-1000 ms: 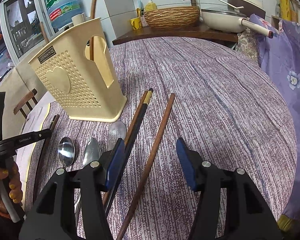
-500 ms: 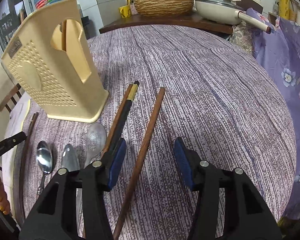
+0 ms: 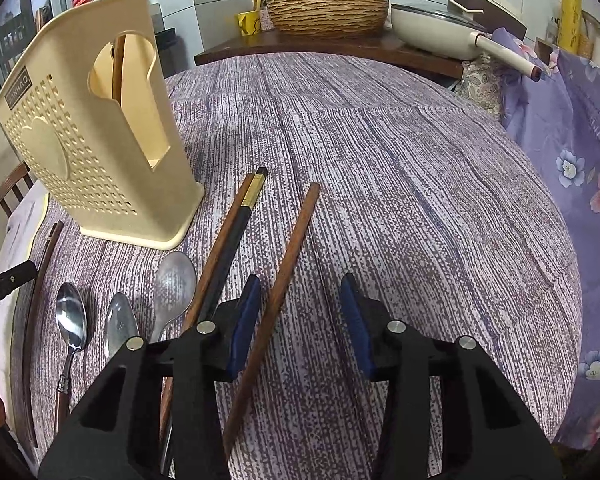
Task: Organize utensils
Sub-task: 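Grasp the gold-banded black chopstick with the left tool while the right tool grasps a brown chopstick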
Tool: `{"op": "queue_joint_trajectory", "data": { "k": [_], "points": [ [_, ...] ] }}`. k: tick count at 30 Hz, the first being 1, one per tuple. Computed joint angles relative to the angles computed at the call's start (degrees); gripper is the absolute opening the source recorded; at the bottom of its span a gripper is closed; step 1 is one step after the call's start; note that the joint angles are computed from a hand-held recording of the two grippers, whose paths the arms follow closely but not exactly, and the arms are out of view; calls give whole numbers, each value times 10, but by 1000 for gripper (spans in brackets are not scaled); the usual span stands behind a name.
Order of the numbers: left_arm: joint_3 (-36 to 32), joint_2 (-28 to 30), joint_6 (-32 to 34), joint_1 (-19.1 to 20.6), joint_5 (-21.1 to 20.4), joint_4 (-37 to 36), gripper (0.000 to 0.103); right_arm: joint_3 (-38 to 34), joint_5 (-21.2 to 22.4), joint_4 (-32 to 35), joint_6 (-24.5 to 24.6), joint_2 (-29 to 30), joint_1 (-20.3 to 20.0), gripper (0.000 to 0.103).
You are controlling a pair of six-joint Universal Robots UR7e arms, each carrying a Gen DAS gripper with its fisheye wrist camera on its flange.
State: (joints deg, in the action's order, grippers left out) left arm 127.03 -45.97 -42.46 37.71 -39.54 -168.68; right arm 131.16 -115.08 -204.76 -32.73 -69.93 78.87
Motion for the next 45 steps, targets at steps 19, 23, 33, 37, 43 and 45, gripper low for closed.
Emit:
{"op": "queue_joint_trajectory", "data": {
  "k": [19, 23, 33, 37, 43, 45],
  "points": [
    [-29, 7, -24, -5, 36, 103, 33, -19, -44, -10, 2, 27, 23, 43],
    [-49, 17, -30, -4, 52, 142, 28, -39, -58, 1, 9, 39, 30, 42],
    [-73, 31, -46, -4, 69, 184, 9, -75, -80, 21, 23, 60, 42, 18],
    [-80, 31, -47, 0, 64, 188, 9, -81, -84, 28, 25, 65, 46, 10],
    [-85, 37, -50, -2, 72, 197, 9, -81, -87, 23, 19, 68, 48, 10],
    [-86, 38, -50, -2, 72, 197, 9, -81, -88, 22, 18, 69, 49, 10]
  ]
}}
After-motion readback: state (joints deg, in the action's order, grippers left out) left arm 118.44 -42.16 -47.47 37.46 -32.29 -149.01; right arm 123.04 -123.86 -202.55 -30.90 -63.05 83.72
